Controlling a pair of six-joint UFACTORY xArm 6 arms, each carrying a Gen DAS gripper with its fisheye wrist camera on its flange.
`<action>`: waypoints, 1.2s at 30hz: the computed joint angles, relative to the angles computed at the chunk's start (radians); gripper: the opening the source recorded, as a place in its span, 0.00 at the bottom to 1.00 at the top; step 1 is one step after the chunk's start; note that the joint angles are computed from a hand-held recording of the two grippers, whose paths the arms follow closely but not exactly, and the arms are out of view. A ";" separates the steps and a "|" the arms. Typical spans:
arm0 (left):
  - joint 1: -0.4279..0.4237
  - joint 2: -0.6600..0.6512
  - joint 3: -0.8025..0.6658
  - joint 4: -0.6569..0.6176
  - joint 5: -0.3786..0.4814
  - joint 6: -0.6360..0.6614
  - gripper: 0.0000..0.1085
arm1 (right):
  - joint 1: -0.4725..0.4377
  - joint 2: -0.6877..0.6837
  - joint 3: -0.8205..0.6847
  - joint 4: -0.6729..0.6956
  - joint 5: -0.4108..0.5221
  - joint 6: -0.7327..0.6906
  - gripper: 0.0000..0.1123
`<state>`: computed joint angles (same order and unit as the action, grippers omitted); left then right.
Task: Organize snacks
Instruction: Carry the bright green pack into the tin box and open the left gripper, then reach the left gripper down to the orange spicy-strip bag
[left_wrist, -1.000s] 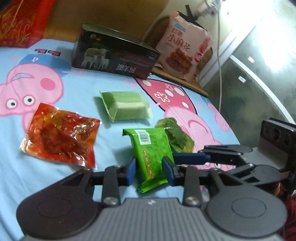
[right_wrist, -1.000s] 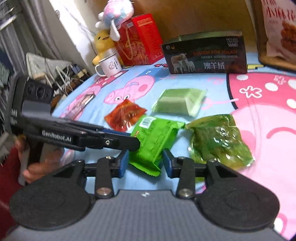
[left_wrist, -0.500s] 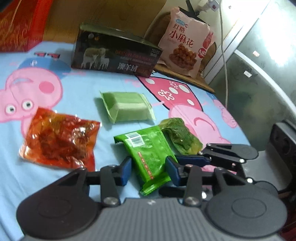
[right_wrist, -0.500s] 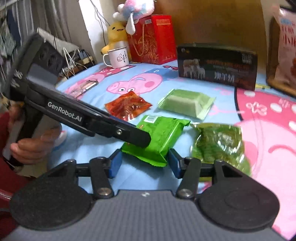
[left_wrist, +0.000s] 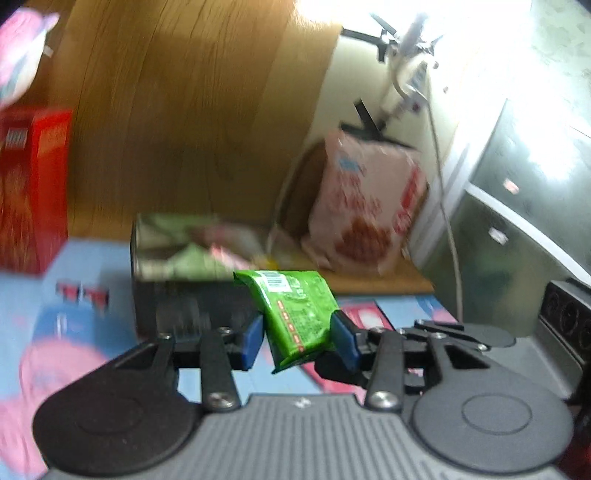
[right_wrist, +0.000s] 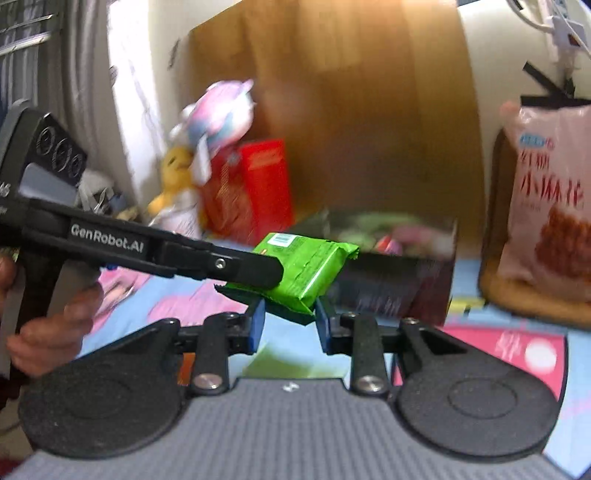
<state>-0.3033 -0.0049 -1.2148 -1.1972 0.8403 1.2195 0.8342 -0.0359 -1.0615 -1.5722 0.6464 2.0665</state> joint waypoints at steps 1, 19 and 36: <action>-0.015 0.040 -0.048 -0.003 -0.022 -0.010 0.37 | -0.027 0.008 -0.014 -0.011 -0.008 -0.002 0.29; -0.099 0.435 -0.468 0.120 -0.141 -0.261 0.43 | -0.221 0.154 -0.141 0.006 -0.014 -0.005 0.34; 0.185 0.026 0.102 0.002 -0.026 -0.013 0.50 | 0.037 -0.037 0.136 -0.045 -0.032 0.327 0.41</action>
<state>-0.1182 0.0209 -1.1132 -1.1951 0.8147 1.2066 0.8714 -0.0733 -0.9252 -1.6175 0.6139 2.3935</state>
